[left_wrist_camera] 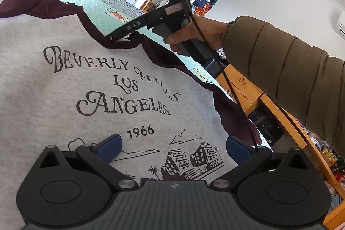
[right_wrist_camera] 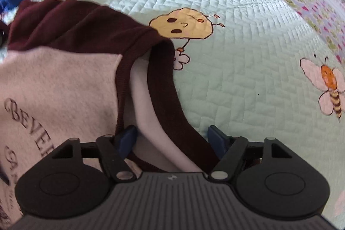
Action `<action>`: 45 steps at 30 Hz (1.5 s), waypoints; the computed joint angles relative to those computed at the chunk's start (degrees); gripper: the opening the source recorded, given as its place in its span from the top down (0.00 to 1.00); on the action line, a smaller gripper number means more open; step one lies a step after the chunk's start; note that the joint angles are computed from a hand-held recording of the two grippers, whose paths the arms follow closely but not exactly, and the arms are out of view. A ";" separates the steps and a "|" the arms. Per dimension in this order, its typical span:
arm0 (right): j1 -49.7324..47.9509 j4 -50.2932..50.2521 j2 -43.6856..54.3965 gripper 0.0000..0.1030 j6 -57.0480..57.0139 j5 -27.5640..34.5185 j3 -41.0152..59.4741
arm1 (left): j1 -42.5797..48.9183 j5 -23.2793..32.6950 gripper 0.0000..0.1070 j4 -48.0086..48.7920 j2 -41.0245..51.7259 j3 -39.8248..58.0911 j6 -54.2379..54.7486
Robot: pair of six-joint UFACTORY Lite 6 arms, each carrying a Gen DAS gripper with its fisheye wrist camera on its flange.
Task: Fold clothes
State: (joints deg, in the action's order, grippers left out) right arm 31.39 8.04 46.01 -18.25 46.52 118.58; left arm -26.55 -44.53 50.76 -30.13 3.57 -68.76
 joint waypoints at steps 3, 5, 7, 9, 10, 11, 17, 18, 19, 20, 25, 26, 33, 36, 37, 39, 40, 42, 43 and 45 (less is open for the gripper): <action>-1.82 6.54 -2.20 0.28 -1.53 -2.25 -1.38 | -0.17 -0.15 0.04 -0.46 0.39 0.08 0.42; -2.96 13.74 -6.30 0.26 -7.13 -7.98 -6.85 | -0.32 -0.24 0.04 -0.80 0.70 0.17 0.71; -2.55 13.99 -7.63 0.20 -8.30 -11.54 -8.20 | -0.45 -0.30 0.04 -1.09 0.93 0.23 0.96; -1.01 4.66 -3.90 0.20 -4.86 -9.85 -4.05 | -0.53 -0.33 0.04 -1.25 1.04 0.26 1.08; 0.33 -0.89 -1.06 0.20 -1.87 -7.00 -0.49 | -0.56 -0.35 0.04 -1.32 1.09 0.27 1.13; 1.43 -4.22 0.62 0.20 -1.01 -5.92 0.67 | -0.54 -0.40 0.04 -1.33 1.16 0.28 1.16; 4.78 -9.36 2.16 0.38 2.34 -4.65 1.22 | 0.20 -0.86 0.04 -0.51 1.14 0.21 0.77; 5.74 -10.35 1.50 0.48 3.02 -4.92 0.18 | 0.24 -0.85 0.04 -0.47 1.16 0.24 0.76; 6.61 -11.10 0.97 0.62 3.58 -4.84 -0.55 | 0.27 -0.85 0.04 -0.45 1.18 0.25 0.77; 7.01 -11.14 0.89 0.65 3.95 -4.64 -0.63 | 0.27 -0.85 0.04 -0.45 1.18 0.25 0.77; 5.69 -8.00 0.46 0.67 4.62 -4.19 -0.82 | 0.37 -0.80 0.04 -0.24 0.97 0.22 0.59; 6.17 -9.22 0.10 0.68 5.01 -4.86 -1.62 | 0.40 -0.81 0.04 -0.22 1.01 0.25 0.60; 14.59 -36.17 -2.87 0.88 19.67 -7.96 -8.19 | 0.64 -1.25 0.04 -0.21 1.12 0.11 0.67; 15.82 -50.87 -2.73 0.86 29.37 -7.99 -8.92 | 0.33 -1.26 0.04 -0.76 1.33 0.11 1.05; 15.43 -51.62 -1.17 0.84 30.30 -8.02 -7.52 | 0.22 -1.29 0.04 -0.97 1.46 0.14 1.21; 14.63 -49.84 3.67 0.74 28.36 -6.81 -1.98 | 0.25 -1.57 0.04 -1.14 1.76 0.15 1.39; 13.41 -47.29 4.04 0.74 28.28 -7.38 -1.23 | 0.29 -1.78 0.04 -1.22 1.96 0.16 1.49; 10.05 -39.55 2.99 0.65 27.98 -9.27 -1.16 | 0.28 -2.02 0.04 -1.41 2.20 0.17 1.68; 8.39 -35.52 2.61 0.39 27.71 -10.12 -1.00 | 0.17 -2.00 0.04 -1.57 2.26 0.18 1.81; 5.20 -33.72 -3.19 0.27 33.61 -14.61 -7.83 | 0.06 -2.04 0.04 -1.78 2.44 0.24 1.96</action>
State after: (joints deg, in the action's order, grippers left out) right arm 36.59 -25.68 42.82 15.36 31.91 110.75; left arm -26.49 -46.57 48.98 -27.69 3.81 -66.80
